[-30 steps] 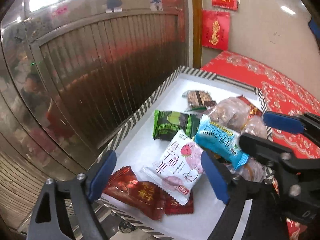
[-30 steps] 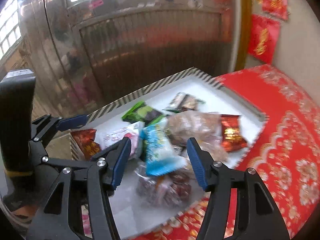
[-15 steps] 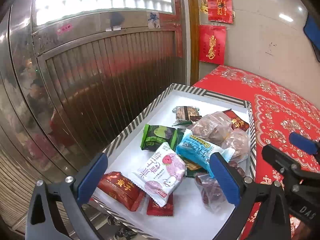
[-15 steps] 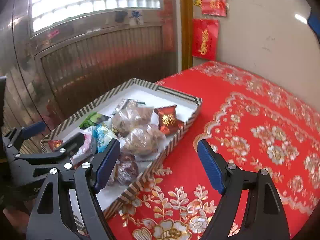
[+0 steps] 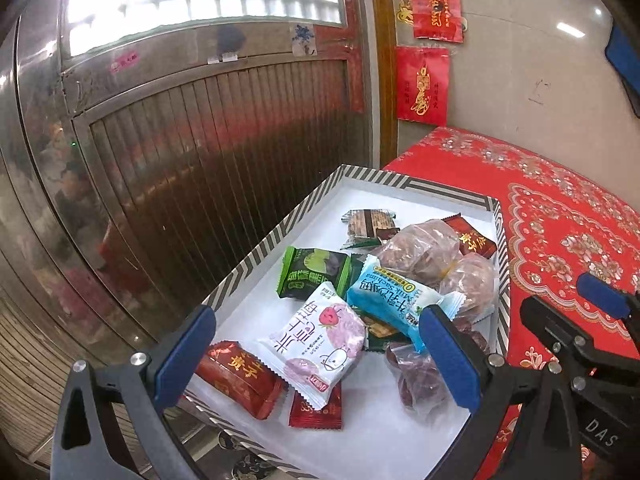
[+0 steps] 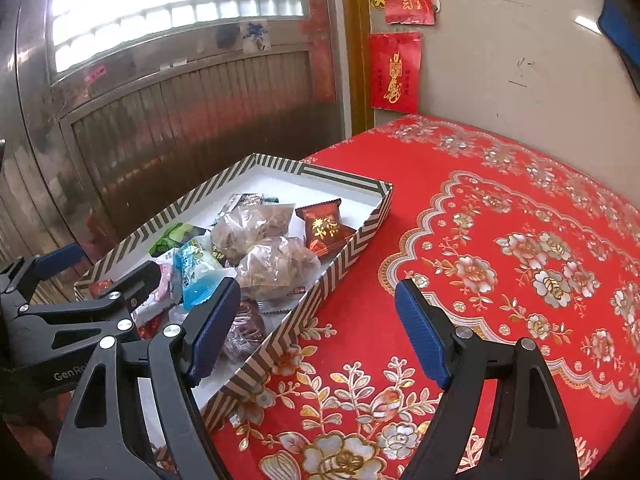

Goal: Organize snacks

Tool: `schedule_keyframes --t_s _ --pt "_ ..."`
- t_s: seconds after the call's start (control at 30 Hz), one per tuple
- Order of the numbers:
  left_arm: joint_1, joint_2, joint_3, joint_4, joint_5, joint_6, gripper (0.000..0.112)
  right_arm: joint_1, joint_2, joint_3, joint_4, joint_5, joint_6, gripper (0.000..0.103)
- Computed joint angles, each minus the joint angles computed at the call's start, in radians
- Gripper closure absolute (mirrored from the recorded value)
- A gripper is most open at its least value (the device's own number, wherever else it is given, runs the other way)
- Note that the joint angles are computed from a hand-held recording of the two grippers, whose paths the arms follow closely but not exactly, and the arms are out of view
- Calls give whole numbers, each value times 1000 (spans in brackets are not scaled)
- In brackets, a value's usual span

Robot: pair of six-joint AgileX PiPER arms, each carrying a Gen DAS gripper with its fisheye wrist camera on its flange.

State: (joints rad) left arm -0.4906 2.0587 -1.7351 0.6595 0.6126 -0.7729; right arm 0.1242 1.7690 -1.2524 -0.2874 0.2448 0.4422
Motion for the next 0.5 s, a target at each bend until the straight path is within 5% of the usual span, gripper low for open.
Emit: schedule_keyframes --t_s 0.5 --pt "21 -17 33 -17 -41 6 9 20 16 -19 -13 16 13 23"
